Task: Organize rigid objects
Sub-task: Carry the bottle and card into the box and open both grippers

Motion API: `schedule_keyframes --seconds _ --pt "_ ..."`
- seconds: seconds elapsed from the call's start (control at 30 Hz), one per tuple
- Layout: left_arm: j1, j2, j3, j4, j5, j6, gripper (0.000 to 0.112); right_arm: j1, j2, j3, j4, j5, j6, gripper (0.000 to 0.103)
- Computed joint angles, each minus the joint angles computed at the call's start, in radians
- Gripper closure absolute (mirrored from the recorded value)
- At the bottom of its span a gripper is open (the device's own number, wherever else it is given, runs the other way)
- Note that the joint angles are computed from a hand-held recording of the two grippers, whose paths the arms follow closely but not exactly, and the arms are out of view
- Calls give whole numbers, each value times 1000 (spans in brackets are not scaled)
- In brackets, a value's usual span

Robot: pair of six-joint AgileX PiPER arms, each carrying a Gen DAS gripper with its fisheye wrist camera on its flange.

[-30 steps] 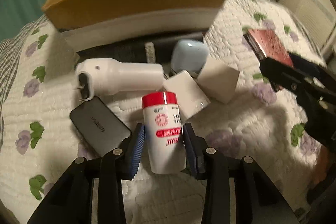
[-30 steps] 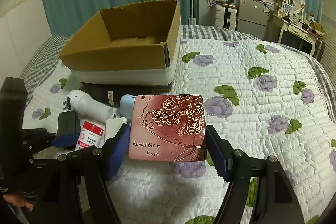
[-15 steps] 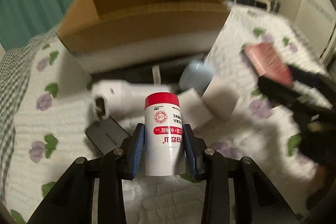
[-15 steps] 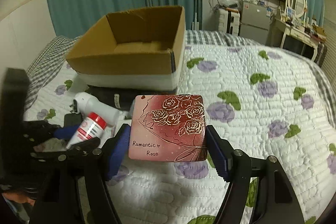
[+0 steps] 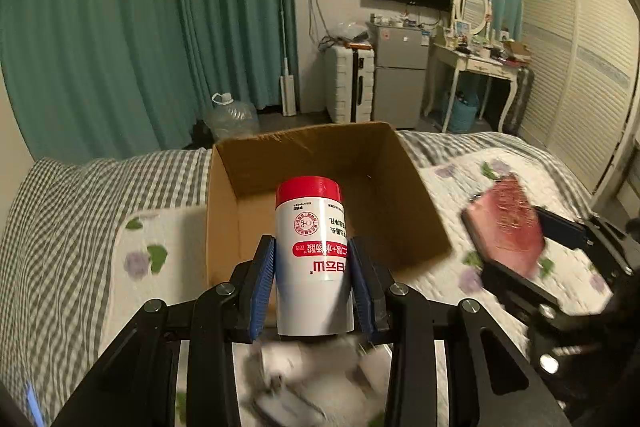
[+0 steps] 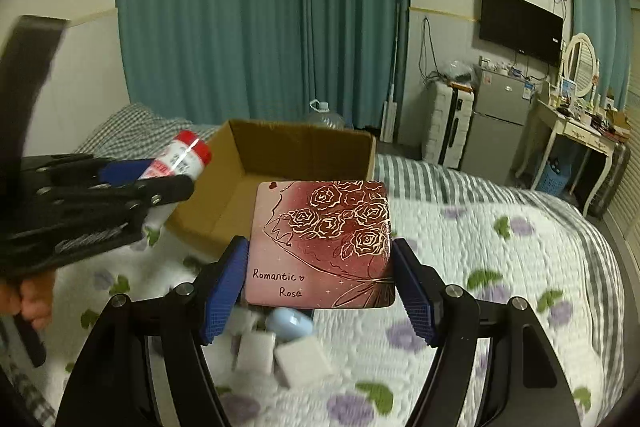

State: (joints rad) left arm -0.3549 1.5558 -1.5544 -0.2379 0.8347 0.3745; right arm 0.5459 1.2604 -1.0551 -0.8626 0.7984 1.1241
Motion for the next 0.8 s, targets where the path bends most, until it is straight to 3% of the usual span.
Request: schedule_keyframes --seconds 0.27,0.37,0.5,0.7,0.8 --pt "-11 192 -39 38 -95 -13 72 -125 61 15 54 -150 -63 32" --pt "-15 174 19 93 -198 -55 57 -144 79 10 70 -175 -76 32" --pt "16 172 -13 49 -150 -22 55 -167 133 -57 95 -180 -132 32" --pt "63 121 30 38 -178 16 53 -192 280 -188 54 -203 -130 32" --pt "88 92 51 9 -173 50 53 -156 302 -210 -39 -137 -33 17"
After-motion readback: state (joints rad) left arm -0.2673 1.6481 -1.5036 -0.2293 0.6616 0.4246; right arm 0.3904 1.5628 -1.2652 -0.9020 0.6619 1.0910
